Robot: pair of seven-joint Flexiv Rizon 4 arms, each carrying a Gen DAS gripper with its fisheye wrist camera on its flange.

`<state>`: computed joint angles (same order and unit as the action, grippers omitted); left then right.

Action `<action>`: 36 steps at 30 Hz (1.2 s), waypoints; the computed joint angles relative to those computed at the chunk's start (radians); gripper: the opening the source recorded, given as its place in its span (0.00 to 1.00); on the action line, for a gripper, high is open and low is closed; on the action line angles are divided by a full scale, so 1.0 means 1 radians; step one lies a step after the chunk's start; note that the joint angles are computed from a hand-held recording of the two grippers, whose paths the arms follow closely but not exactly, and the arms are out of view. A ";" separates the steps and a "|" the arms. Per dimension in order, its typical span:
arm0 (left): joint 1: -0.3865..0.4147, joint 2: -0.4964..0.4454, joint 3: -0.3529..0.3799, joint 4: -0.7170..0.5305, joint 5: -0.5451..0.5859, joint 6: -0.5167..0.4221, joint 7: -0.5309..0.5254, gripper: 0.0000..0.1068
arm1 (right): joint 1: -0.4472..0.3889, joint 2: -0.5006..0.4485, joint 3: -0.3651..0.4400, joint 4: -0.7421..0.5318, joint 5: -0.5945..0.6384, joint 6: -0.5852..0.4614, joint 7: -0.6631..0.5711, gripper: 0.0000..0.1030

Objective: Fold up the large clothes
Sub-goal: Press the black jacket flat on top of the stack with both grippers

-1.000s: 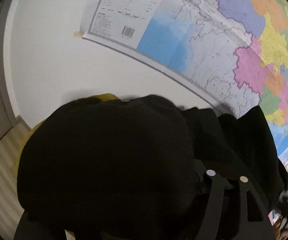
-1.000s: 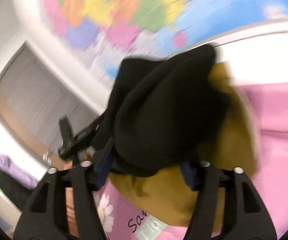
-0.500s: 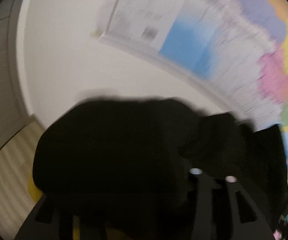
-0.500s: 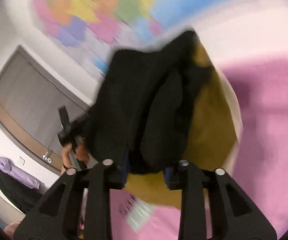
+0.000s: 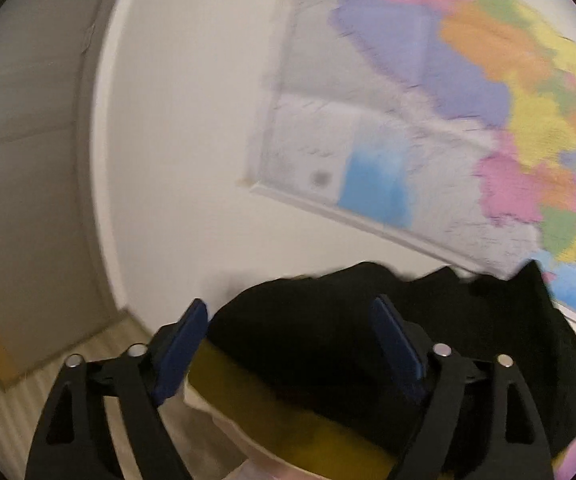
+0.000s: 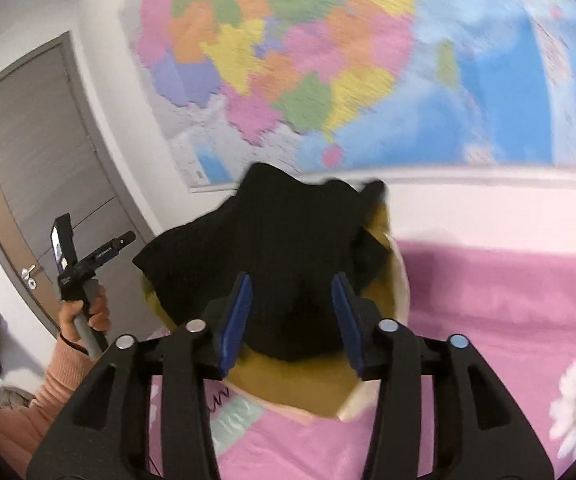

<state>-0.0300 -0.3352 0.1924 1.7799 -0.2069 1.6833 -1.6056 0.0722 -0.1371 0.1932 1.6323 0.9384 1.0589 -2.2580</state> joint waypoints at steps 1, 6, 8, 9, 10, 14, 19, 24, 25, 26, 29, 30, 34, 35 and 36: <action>0.027 0.008 -0.047 -0.001 0.000 -0.004 0.025 0.76 | 0.032 -0.029 0.002 -0.029 -0.052 0.028 0.023 0.44; 0.009 -0.027 -0.072 -0.082 0.051 -0.089 0.058 0.76 | 0.084 -0.149 0.018 -0.131 -0.214 0.019 0.149 0.44; 0.017 -0.043 -0.116 -0.090 -0.016 -0.127 0.151 0.76 | 0.075 -0.188 0.030 -0.162 -0.250 -0.021 0.195 0.44; 0.002 -0.055 -0.089 -0.112 0.033 -0.157 0.102 0.76 | 0.090 -0.211 0.018 -0.164 -0.299 -0.016 0.257 0.42; -0.030 -0.081 -0.045 -0.147 0.059 -0.198 0.077 0.76 | 0.091 -0.227 0.015 -0.163 -0.326 -0.018 0.296 0.41; -0.086 -0.142 0.059 -0.228 0.154 -0.334 -0.045 0.77 | 0.037 -0.263 0.051 -0.161 -0.353 -0.062 0.334 0.30; -0.095 -0.122 0.071 -0.235 0.258 -0.326 -0.141 0.76 | 0.002 -0.230 0.081 -0.138 -0.359 -0.071 0.317 0.39; -0.097 -0.036 0.058 -0.148 0.337 -0.211 -0.154 0.77 | -0.002 -0.166 0.104 -0.094 -0.329 -0.010 0.224 0.45; -0.089 -0.022 0.040 -0.133 0.337 -0.194 -0.139 0.77 | -0.001 -0.157 0.107 -0.089 -0.318 -0.001 0.204 0.46; -0.075 -0.003 0.013 -0.110 0.329 -0.176 -0.115 0.78 | -0.001 -0.146 0.112 -0.084 -0.304 0.004 0.177 0.47; -0.018 0.030 -0.094 -0.052 0.261 -0.136 -0.009 0.78 | 0.016 -0.127 0.115 -0.074 -0.280 0.019 0.118 0.55; -0.010 0.032 -0.114 -0.043 0.239 -0.130 0.017 0.78 | 0.027 -0.124 0.112 -0.071 -0.286 0.022 0.108 0.55; 0.001 0.028 -0.172 -0.019 0.162 -0.124 0.111 0.78 | 0.051 -0.124 0.097 -0.060 -0.299 0.023 0.118 0.55; 0.002 0.024 -0.177 -0.017 0.147 -0.123 0.127 0.78 | 0.063 -0.137 0.090 -0.068 -0.313 0.026 0.130 0.55; -0.010 0.017 -0.168 -0.022 0.138 -0.129 0.129 0.78 | 0.071 -0.144 0.084 -0.065 -0.331 0.029 0.145 0.55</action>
<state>-0.0405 -0.3183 0.0245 1.7581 -0.0693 1.5542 -1.4762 0.1430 -0.2808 0.2773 1.5669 0.6072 1.0878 -2.1128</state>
